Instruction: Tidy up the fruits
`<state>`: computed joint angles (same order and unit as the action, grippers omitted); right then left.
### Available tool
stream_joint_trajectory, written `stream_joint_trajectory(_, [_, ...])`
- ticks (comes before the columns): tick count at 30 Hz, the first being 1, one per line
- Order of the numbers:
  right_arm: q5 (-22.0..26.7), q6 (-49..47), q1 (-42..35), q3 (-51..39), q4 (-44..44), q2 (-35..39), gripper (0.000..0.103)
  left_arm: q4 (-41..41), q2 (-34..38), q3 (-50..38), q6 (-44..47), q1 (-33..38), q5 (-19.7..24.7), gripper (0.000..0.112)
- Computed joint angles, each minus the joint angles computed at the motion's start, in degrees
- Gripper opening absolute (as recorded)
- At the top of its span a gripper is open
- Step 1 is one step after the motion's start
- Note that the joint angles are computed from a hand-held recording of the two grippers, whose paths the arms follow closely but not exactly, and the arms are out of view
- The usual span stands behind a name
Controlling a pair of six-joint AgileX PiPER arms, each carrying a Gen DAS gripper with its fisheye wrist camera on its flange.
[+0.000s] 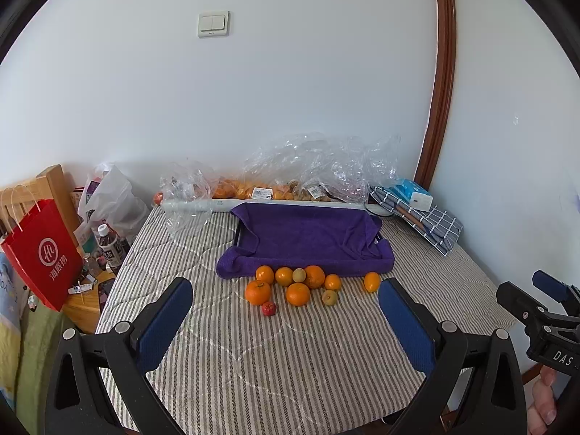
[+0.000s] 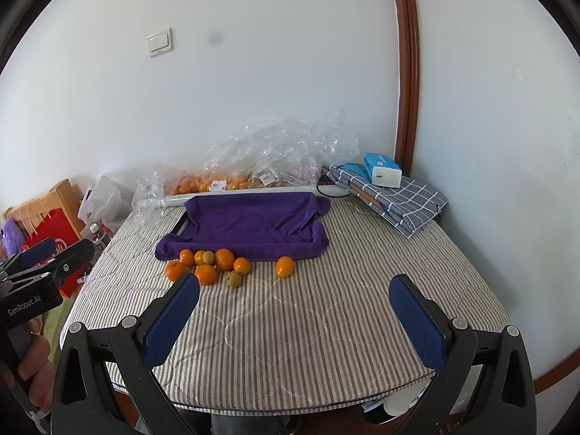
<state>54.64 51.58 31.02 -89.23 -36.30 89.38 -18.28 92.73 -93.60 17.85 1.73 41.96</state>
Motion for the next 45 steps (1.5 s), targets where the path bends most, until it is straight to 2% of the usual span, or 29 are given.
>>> stream_joint_trajectory(29, [0.5, -0.9, 0.5, -2.1, 0.1, 1.4, 0.103, -0.4, 0.5, -1.1, 0.5, 0.5, 0.8, 0.103])
stream_joint_trajectory(34, [0.2, -1.3, 0.1, -3.3, 0.5, 3.1, 0.103, 0.0, 2.0, -2.8, 0.6, 0.7, 1.2, 0.103])
stream_joint_trajectory(45, [-1.8, -2.3, -2.4, -5.9, 1.0, 8.9, 0.103, -0.7, 7.4, -4.1, 2.2, 1.8, -1.5, 0.103])
